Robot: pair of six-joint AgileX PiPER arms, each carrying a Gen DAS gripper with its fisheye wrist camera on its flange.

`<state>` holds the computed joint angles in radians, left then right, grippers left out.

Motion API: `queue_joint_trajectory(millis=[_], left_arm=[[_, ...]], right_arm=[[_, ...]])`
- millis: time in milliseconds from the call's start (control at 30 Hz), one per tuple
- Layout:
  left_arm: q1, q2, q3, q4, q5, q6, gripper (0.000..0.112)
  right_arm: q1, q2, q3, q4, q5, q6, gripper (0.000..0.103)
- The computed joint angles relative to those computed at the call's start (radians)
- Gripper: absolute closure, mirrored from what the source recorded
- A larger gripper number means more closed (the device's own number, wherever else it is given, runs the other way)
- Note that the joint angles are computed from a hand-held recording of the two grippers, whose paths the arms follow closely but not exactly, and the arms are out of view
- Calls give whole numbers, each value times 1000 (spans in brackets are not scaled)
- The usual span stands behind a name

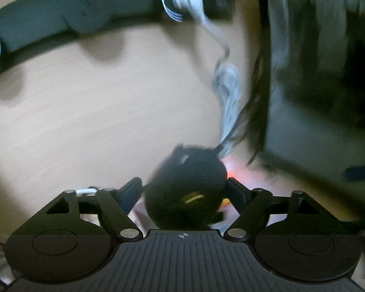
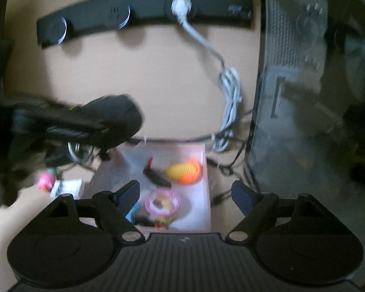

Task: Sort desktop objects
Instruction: 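Carry the doll and plush cat into the pink box and open both grippers, then grasp the white battery charger with the right gripper while the left gripper approaches the pink pig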

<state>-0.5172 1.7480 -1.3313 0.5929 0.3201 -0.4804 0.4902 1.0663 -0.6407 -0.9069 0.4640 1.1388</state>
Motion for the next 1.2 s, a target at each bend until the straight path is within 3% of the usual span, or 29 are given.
queue_joint_trajectory(millis=[100, 167, 400, 567, 667, 833, 1033, 1133, 1200], left_arm=[[2, 16, 13, -12, 42, -18, 25], [15, -42, 101, -62, 12, -13, 18], [-3, -269, 399, -45, 16, -207, 15], [-34, -383, 558, 68, 178, -538, 13], [9, -452, 627, 26, 240, -615, 13], [69, -589, 693, 32, 284, -651, 12], [86, -698, 702, 58, 318, -648, 11], [103, -729, 708, 58, 319, -646, 11], [127, -725, 710, 47, 300, -632, 10]], right_arm=[[-13, 32, 1, 37, -26, -13, 17], [-13, 47, 3, 10, -35, 11, 12], [28, 133, -30, -3, -29, 43, 6], [133, 184, -62, -52, 21, 72, 4], [176, 226, -112, -40, 44, 21, 3], [63, 427, -336, 74, -8, -216, 0], [10, 818, -791, 213, 134, -270, 0], [-1, 887, -865, 265, 177, -331, 0], [3, 879, -831, 254, 166, -351, 0]])
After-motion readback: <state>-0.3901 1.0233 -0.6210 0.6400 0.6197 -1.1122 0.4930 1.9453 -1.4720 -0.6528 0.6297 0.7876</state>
